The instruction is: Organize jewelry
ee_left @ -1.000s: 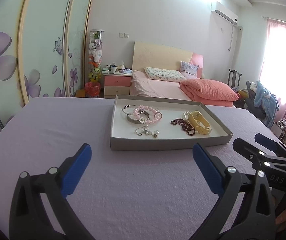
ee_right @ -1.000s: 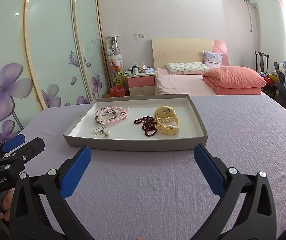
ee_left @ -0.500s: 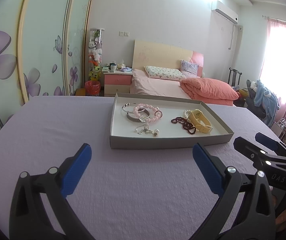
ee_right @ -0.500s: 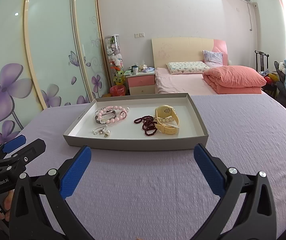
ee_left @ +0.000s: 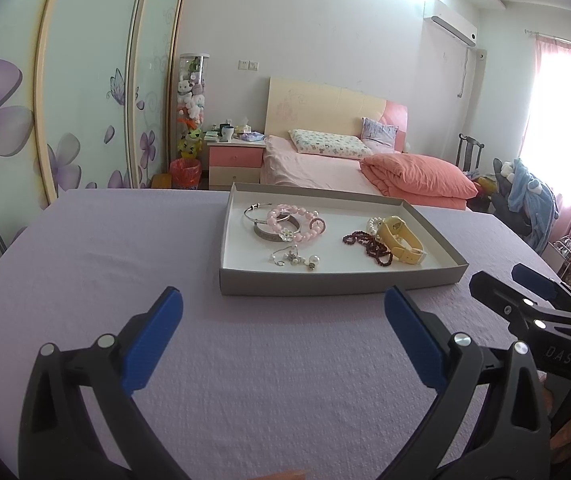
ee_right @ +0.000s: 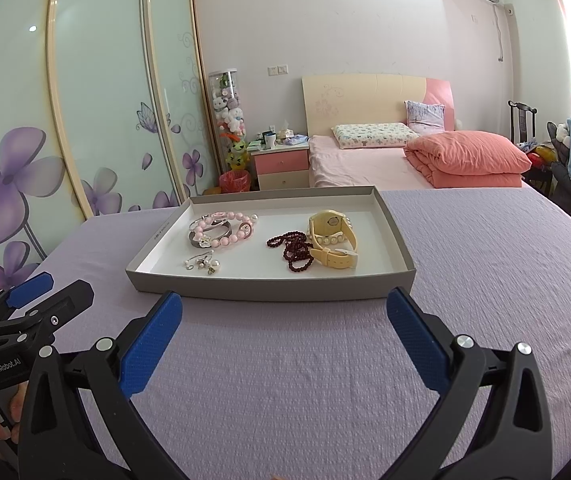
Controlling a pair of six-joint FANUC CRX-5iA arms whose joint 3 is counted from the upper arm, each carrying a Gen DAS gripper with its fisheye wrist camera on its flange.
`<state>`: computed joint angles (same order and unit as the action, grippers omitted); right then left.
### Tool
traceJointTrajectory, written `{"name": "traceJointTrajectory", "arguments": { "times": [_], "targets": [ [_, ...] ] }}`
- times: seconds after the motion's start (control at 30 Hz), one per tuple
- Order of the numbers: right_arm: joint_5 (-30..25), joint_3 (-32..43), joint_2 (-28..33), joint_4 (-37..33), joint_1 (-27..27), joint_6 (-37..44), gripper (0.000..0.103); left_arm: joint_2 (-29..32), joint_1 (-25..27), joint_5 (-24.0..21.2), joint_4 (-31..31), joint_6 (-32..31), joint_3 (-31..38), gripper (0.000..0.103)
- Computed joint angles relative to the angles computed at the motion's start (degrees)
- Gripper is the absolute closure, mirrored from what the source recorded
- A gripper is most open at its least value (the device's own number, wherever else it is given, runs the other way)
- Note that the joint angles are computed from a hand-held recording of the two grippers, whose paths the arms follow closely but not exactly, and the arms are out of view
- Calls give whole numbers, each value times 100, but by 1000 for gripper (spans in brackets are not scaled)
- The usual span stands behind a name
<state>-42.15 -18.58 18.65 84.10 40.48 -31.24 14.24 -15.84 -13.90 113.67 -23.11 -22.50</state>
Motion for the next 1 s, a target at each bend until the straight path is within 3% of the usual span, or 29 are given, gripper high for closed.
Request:
{"name": "traceJointTrajectory", "arguments": {
  "times": [1.0],
  "targets": [
    [0,2,0,-3,2,3,1,-1,26,13,-241,174,53,2]
  ]
}}
